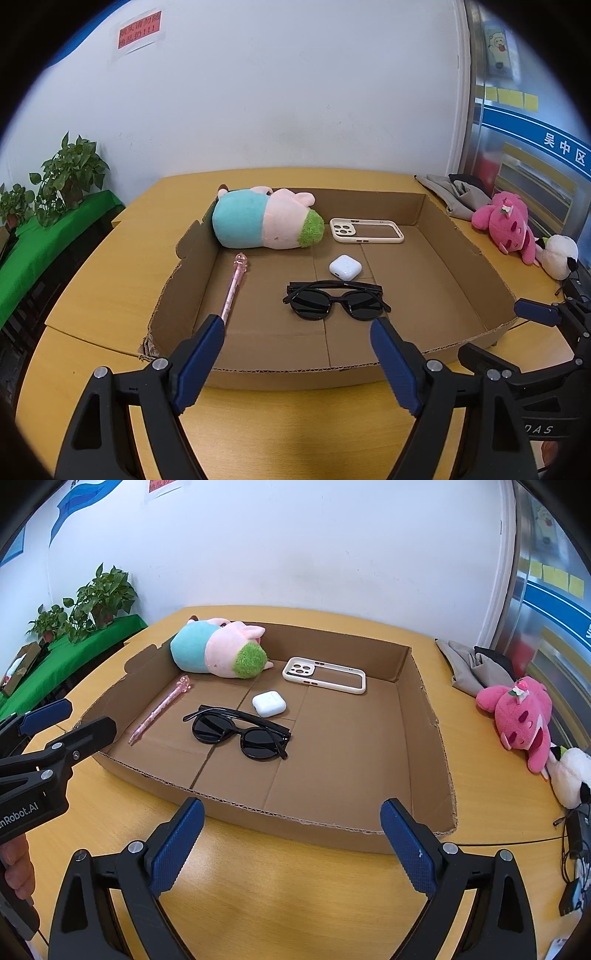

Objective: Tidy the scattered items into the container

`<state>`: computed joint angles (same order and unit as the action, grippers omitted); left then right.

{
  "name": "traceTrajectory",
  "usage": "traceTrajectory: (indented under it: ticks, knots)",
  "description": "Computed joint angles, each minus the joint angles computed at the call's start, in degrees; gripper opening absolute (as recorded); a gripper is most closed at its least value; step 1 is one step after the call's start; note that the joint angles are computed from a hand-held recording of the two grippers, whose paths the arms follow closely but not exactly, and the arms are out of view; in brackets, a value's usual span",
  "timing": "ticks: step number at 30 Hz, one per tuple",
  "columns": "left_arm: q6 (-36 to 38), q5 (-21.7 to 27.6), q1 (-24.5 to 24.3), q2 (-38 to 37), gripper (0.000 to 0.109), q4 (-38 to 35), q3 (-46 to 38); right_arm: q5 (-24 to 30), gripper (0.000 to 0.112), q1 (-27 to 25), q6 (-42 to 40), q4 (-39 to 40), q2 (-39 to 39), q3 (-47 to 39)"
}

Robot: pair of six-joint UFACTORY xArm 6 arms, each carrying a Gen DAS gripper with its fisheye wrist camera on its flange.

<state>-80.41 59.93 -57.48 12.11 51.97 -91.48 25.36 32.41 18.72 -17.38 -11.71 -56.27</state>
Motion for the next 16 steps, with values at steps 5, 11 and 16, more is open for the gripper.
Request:
traceTrajectory:
  ticks: [5,11,16]
  knots:
    - [0.2,-0.2,0.1,0.3,0.081,-0.6,0.0,0.3,0.098,0.2,-0.2,0.8,0.3,-0.2]
    - [0.7,0.8,0.2,1.0,0.081,-1.8,-0.9,0.2,0.098,0.2,0.3,0.2,0.4,-0.1]
    - [1.2,1.1,0.3,1.2,0.081,-2.0,-0.9,0.0,0.098,-0.1,0.5,0.0,0.5,0.0]
